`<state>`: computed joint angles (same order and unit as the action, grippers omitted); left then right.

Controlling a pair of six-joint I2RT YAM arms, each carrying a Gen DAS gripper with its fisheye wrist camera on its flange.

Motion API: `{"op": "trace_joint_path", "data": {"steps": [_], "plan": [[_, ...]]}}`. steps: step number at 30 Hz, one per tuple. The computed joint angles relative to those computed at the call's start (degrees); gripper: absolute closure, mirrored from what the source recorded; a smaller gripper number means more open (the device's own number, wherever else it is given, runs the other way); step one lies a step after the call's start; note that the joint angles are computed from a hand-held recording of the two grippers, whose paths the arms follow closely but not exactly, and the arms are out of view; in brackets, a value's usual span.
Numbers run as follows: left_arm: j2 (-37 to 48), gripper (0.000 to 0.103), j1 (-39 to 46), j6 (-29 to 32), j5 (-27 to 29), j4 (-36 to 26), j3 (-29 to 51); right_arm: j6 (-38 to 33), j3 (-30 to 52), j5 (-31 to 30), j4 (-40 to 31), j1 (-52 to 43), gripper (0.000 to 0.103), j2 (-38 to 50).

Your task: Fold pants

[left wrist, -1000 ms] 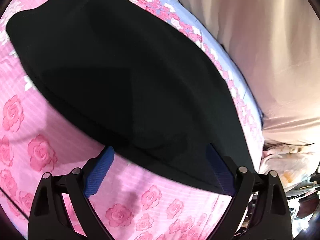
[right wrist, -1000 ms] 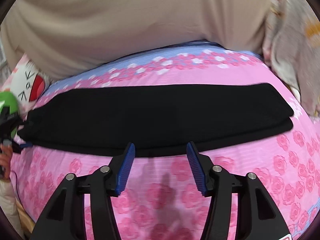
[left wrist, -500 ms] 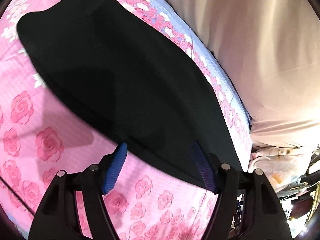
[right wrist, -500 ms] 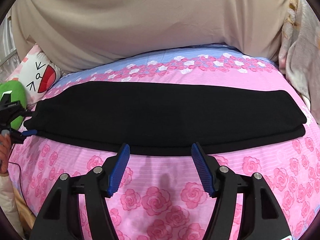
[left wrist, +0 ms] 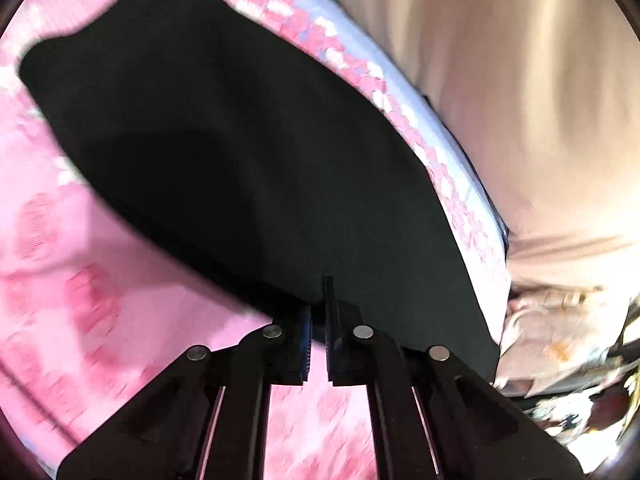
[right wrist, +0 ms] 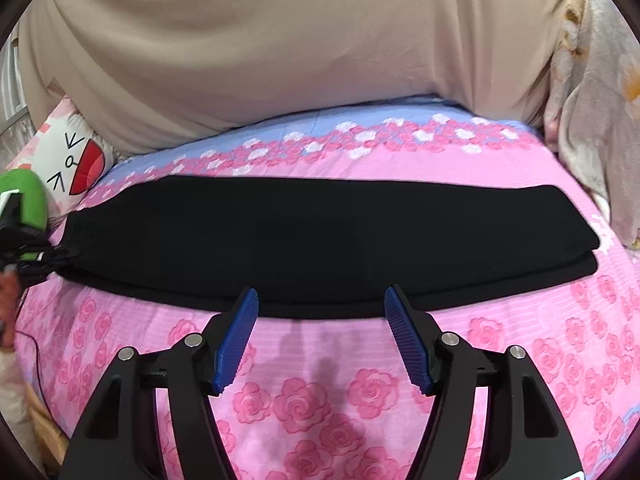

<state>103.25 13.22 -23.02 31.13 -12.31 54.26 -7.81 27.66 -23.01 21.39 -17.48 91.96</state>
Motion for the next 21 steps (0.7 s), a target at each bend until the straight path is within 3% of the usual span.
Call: {"op": "trace_joint_path", "data": {"steps": [3,6,8,10,12,16,21], "plan": [[2.21,0.097,-1.37,2.96,-8.77,-2.54,-0.34,-0.41,0.83,1.06,1.64,-0.90,0.032,2.62],[1.09,0.096,-1.00,1.74,-10.55,-1.32,-2.93,-0.78,3.44,1.84,0.68,-3.11,0.032,5.55],[-4.87,0.083,-2.53,1.90,-14.74,0.05,-6.31,-1.22,4.16,0.95,-0.09,-5.50,0.032,5.07],[-10.01,0.045,-4.64,2.07,-18.13,1.04,-8.69,-2.40,4.90,1.76,0.27,-7.90,0.032,5.05],[-13.79,0.030,-8.39,1.89,-22.44,2.08,-10.14,-2.85,6.83,1.92,0.25,-11.22,0.032,6.95],[-16.20,0.011,-20.41,0.29,-34.28,4.68,-11.13,-1.35,16.01,-2.61,-4.95,-21.48,0.032,14.22],[-8.90,0.011,-30.91,-0.81,-45.73,4.44,-6.35,-2.83,29.65,-2.17,-10.66,-25.78,0.032,24.31]]}}
